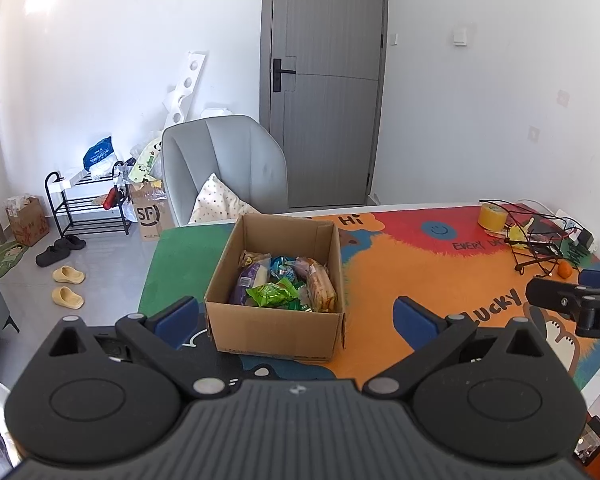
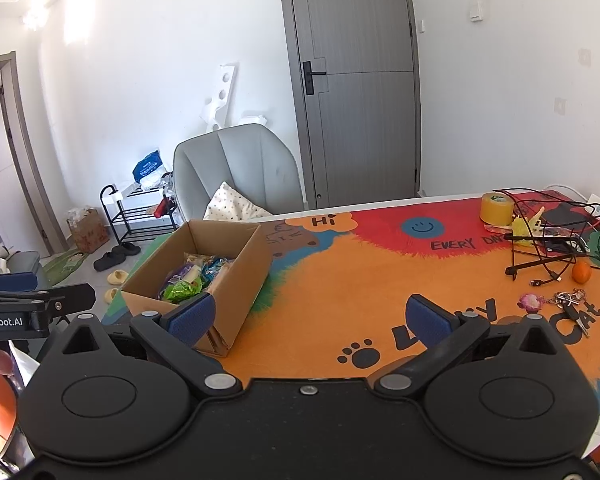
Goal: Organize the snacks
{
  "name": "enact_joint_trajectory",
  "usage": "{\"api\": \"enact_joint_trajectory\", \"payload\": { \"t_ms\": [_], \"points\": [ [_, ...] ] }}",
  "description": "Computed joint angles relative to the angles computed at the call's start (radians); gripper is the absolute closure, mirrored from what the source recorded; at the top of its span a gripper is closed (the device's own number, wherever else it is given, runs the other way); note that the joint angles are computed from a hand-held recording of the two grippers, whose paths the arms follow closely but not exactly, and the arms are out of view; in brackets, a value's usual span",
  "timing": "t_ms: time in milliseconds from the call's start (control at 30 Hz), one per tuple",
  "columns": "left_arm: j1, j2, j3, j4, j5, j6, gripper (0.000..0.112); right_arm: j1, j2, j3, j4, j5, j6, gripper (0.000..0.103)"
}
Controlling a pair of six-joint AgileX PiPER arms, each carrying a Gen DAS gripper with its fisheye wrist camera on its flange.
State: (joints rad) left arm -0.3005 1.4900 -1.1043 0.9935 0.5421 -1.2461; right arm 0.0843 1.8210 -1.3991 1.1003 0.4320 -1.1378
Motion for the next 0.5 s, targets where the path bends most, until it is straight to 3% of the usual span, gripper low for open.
{"api": "enact_joint_trajectory", "payload": {
  "t_ms": [500],
  "points": [
    [0.003,-0.004,0.008,-0.001,-0.002,0.002,0.01,-0.003,0.004,-0.002,-0.002,0.004,0.003,0.0]
  ]
}}
